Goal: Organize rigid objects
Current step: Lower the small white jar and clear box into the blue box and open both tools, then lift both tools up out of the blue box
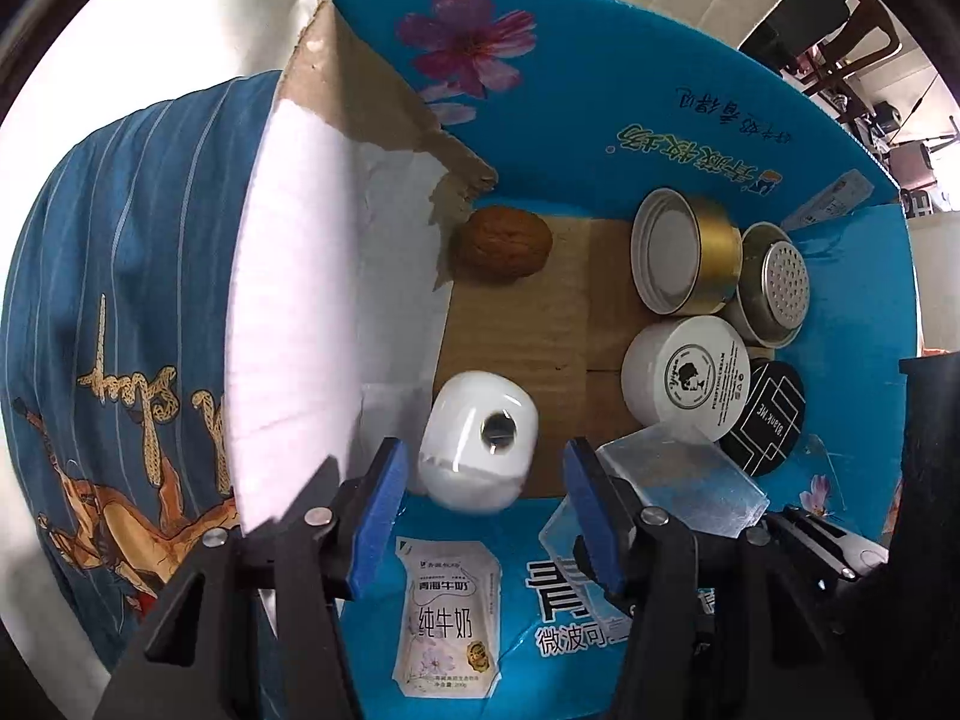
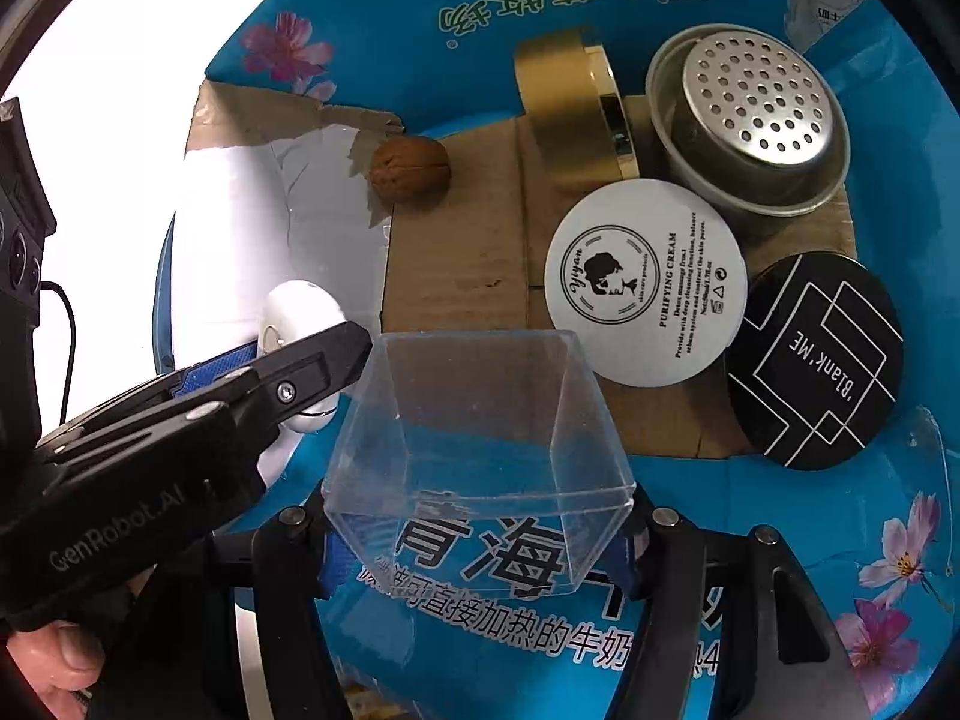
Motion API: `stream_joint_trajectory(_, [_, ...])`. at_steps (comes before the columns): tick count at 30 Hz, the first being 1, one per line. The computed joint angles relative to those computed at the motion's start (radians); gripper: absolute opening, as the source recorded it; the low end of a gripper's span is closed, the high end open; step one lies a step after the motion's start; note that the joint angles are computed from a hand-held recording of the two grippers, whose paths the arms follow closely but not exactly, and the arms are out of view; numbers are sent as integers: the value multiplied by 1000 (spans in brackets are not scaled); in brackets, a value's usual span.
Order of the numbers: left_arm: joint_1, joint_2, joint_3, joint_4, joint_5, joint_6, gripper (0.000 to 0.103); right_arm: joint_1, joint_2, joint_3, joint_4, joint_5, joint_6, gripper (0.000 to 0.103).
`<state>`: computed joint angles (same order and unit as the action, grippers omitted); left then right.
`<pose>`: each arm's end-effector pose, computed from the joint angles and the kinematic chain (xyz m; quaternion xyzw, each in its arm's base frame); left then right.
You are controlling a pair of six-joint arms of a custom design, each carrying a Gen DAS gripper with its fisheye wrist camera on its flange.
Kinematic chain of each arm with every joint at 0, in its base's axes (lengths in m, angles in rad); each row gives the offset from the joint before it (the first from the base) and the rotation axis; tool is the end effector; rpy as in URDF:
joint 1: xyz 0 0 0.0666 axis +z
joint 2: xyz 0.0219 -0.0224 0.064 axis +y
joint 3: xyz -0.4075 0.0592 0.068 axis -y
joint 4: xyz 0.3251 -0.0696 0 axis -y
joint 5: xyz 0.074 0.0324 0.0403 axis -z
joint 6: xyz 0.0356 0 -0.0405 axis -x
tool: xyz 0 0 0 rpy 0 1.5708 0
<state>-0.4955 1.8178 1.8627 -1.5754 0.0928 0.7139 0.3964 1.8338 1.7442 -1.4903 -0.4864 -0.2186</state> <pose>0.4526 -0.2488 0.4143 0.1079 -0.9929 0.0496 0.0098 0.4698 0.2143 0.3719 0.0851 -0.9668 -0.2282 0.0771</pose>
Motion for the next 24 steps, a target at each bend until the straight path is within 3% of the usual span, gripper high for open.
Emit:
stream_joint_trajectory(5, [-5,10,2,-27,-14,4,62,7,-9,0,-20,57,7,93])
stream_joint_trajectory(9, [0,-23,-26,2,-12,37,74,3,-32,-15,-17,82,16,95])
stream_joint_trajectory(13, [-7,-65,-39,17,-33,78,76,-7,-59,-28,-18,103,7,96])
stream_joint_trajectory(15, [-17,-79,-35,12,-62,85,91,-14,-74,-29,-27,132,0,96])
stream_joint_trajectory(18, [-37,-93,-20,7,-105,96,102,-8,-98,-37,-11,201,-8,96])
stream_joint_trajectory(24, [-78,-122,12,-27,-191,114,103,-19,-121,-17,-47,321,42,96])
